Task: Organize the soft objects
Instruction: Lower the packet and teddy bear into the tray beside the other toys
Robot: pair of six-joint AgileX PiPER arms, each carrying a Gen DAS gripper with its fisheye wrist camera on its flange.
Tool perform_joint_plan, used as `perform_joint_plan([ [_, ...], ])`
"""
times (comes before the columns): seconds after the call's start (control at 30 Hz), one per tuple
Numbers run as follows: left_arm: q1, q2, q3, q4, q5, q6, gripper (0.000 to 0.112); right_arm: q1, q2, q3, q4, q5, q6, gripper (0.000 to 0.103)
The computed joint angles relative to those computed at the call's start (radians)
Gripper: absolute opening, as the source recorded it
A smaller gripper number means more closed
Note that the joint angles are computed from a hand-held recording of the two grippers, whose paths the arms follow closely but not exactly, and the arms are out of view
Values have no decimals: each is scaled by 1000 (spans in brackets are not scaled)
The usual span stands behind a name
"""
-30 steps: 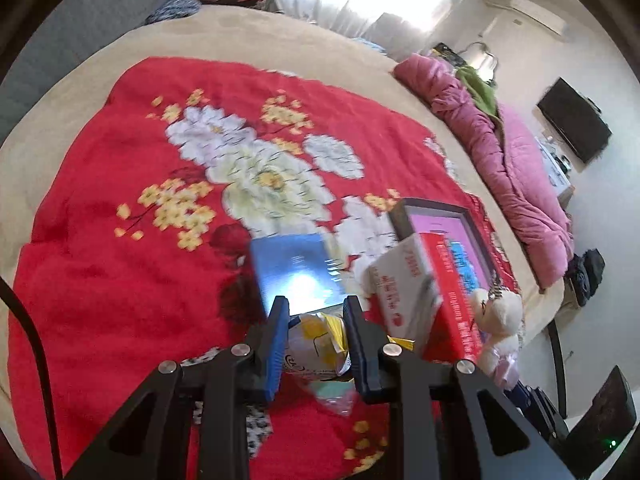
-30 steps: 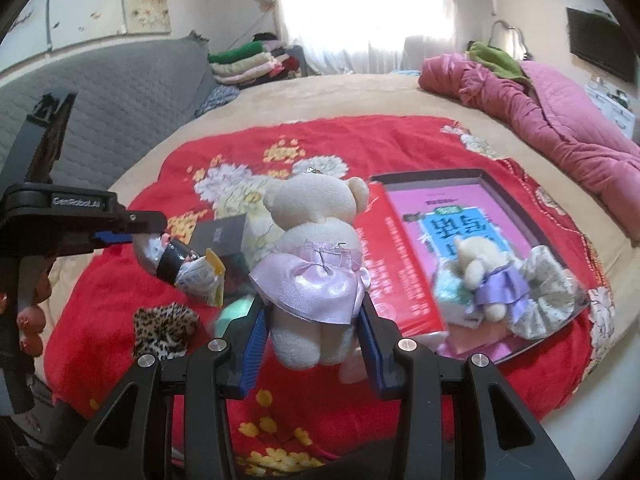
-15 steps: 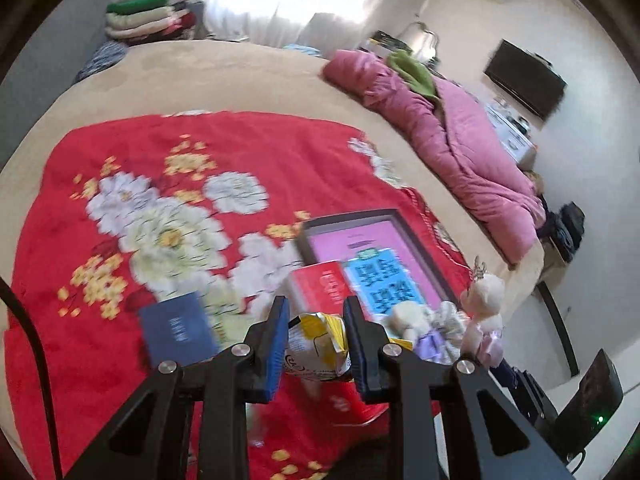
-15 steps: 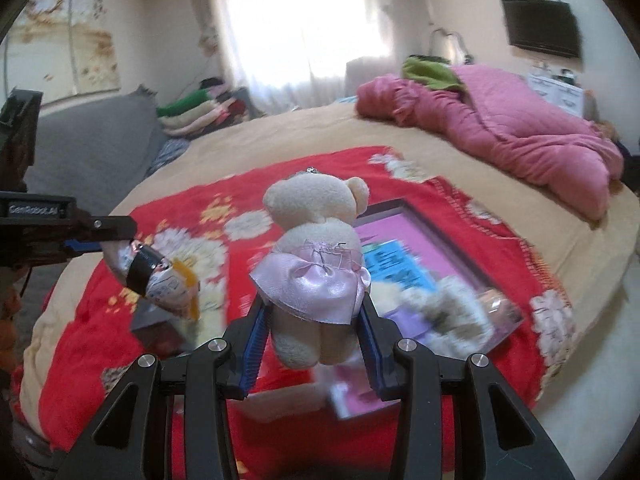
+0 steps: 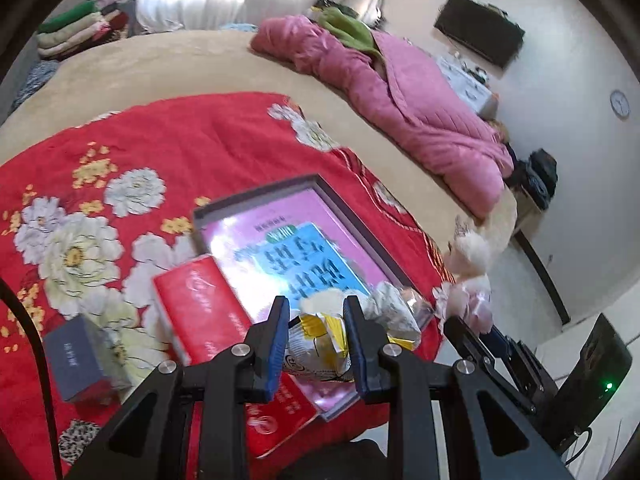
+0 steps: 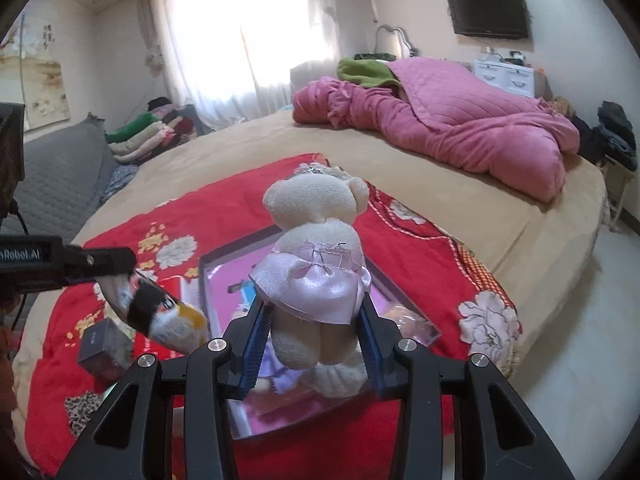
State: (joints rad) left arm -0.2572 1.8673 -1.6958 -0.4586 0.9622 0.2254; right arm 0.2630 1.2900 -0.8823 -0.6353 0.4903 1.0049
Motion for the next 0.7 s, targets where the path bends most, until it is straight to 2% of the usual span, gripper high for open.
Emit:
perform_joint_plan([
  [0.33, -76, 50, -8, 82, 11, -28, 28, -40, 21, 22, 60, -46, -61, 43],
  [0.7, -122, 101, -27, 135, 10, -55, 28, -36, 51, 23, 60, -57, -97, 43],
])
